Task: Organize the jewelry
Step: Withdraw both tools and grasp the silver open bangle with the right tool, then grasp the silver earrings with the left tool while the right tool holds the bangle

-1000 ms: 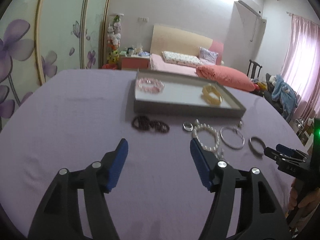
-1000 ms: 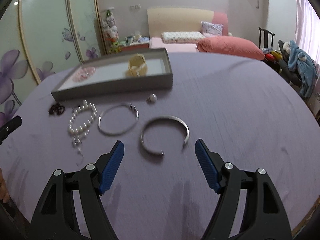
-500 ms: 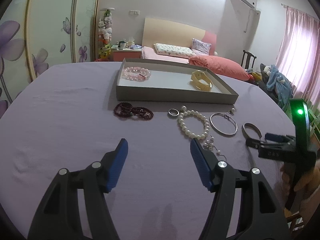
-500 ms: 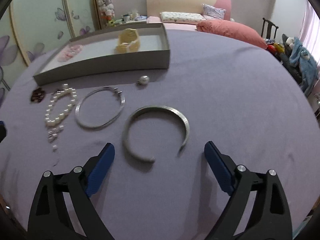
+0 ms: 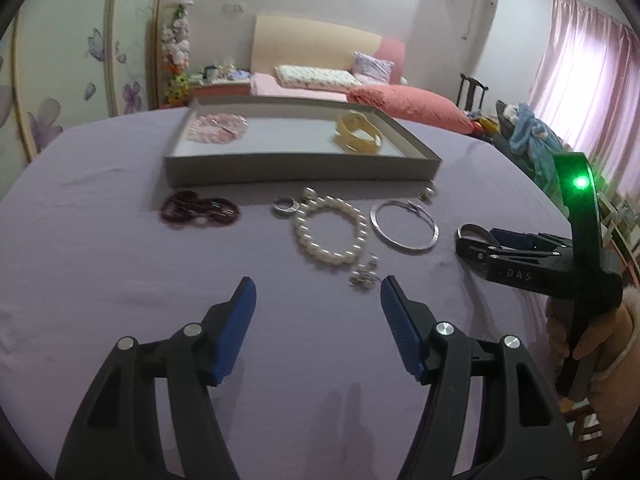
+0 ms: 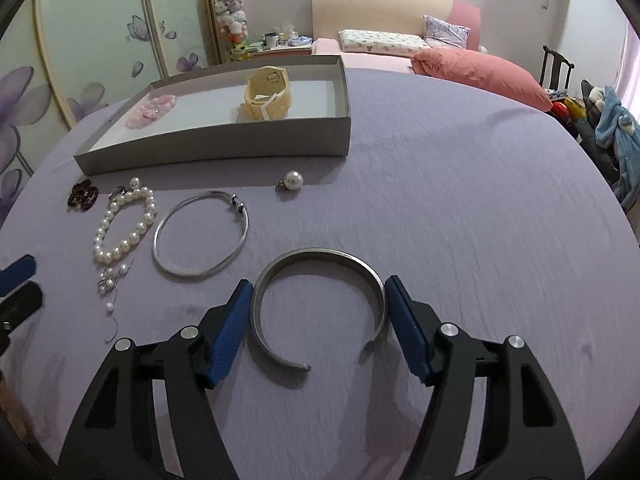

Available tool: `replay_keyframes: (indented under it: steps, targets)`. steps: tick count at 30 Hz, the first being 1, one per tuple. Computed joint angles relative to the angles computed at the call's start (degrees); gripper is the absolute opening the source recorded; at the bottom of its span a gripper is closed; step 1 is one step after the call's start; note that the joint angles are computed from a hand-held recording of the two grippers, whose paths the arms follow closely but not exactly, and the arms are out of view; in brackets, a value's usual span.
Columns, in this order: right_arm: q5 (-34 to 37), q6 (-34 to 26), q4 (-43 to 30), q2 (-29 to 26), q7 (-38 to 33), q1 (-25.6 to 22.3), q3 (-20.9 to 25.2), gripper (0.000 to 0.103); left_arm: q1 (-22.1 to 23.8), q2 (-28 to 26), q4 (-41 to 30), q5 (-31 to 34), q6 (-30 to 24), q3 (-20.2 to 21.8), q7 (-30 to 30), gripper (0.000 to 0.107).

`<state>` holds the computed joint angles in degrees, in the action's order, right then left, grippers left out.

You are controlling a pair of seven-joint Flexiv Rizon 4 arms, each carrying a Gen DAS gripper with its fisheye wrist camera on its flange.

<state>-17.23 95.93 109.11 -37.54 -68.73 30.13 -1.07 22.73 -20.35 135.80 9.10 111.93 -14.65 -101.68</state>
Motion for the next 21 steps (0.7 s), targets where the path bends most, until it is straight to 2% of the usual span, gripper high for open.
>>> replay_keyframes:
  steps: [3,7,11,13,17,19,21]
  targets:
    - [1.00,0.70,0.79,0.60,0.11,-3.11,3.45,0.067,-1.63,-0.96,-2.02,-1.53,-3.43,-0.36,1.19,0.064]
    - [1.80,1.42,1.64,0.99,-0.19,-7.39,7.96,0.067,-6.48,-2.23,-4.29,-5.67,-6.75,1.95,4.16,0.062]
    - [2.11,0.80,0.83,0.51,-0.32,-11.10,12.21,0.067,-11.77,-3.63,-6.92,-10.82,-10.07,5.24,6.48,0.044]
    - [2.13,0.42,0.33,0.24,-0.43,-12.01,13.28,0.067,-17.06,-4.38,-8.59,-12.47,-10.93,10.01,6.70,0.042]
    - [2.16,0.09,-0.07,0.11,-0.58,-12.18,13.63,0.067,-24.62,-5.25,-10.20,-16.61,-12.01,16.59,8.68,0.035]
    - [2.16,-0.22,-0.37,-0.05,-0.81,-12.75,14.34,0.067,-30.09,-6.02,-11.64,-18.26,-13.17,21.75,8.66,0.028]
    - [2.26,-0.28,-0.43,-0.07,-0.94,-12.91,14.50,0.068,-34.98,-6.90,-12.91,-18.63,-14.22,26.68,8.06,0.015]
